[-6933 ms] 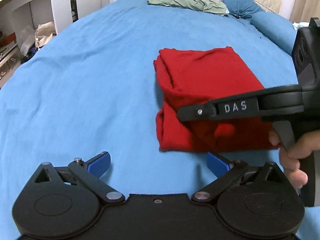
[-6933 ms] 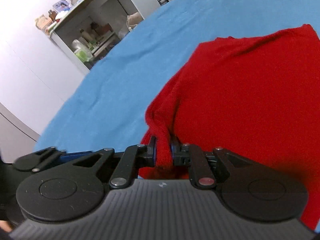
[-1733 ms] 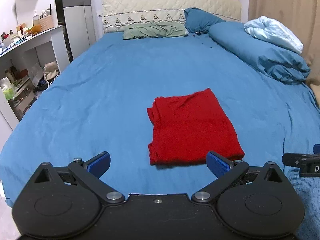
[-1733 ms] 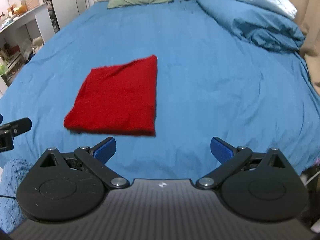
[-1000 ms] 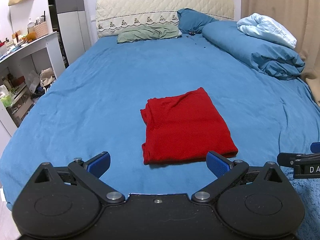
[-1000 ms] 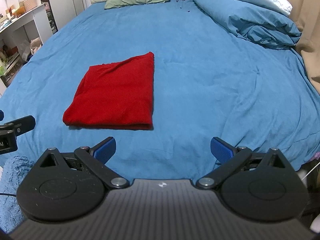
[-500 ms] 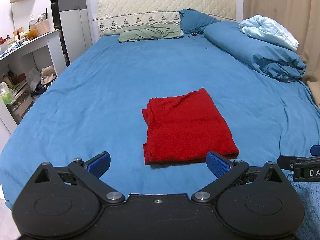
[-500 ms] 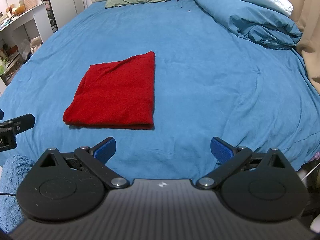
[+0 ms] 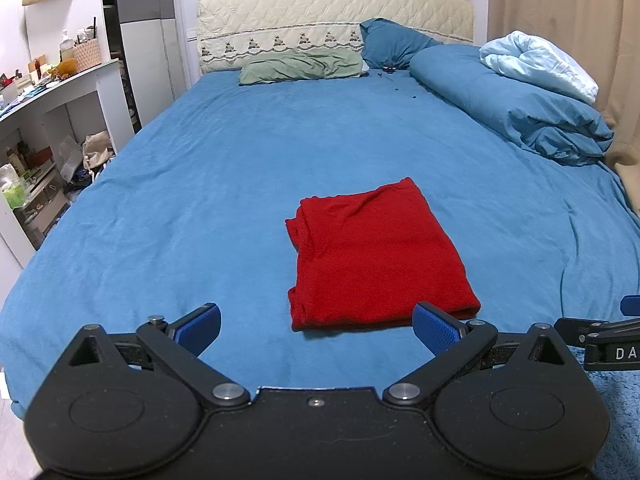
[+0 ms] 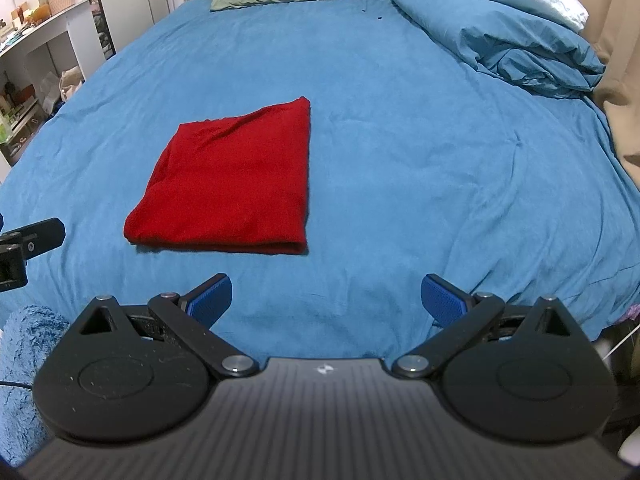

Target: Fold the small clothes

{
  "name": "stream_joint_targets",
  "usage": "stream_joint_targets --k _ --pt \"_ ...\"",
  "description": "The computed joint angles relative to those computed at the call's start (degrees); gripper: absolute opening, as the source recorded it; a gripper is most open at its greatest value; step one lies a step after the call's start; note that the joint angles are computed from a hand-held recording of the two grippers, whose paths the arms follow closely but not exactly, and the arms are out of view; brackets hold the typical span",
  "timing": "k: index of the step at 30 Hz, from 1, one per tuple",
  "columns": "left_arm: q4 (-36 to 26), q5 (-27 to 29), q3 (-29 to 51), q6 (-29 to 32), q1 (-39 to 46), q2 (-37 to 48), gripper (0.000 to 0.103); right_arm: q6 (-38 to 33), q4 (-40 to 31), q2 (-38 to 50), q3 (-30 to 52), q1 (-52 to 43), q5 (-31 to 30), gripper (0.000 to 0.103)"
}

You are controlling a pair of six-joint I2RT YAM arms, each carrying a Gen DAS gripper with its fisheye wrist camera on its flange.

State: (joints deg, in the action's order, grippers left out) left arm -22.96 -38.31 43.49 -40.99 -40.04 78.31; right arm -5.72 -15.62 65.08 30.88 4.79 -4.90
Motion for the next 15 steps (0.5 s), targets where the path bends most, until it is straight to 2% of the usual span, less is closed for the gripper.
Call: stream_joint_targets --k 15 --pt "-0.3 -1.2 -0.5 -0.4 -0.2 -0.6 0.103 0.3 0.1 -0.4 -0.3 0.4 0.4 0.103"
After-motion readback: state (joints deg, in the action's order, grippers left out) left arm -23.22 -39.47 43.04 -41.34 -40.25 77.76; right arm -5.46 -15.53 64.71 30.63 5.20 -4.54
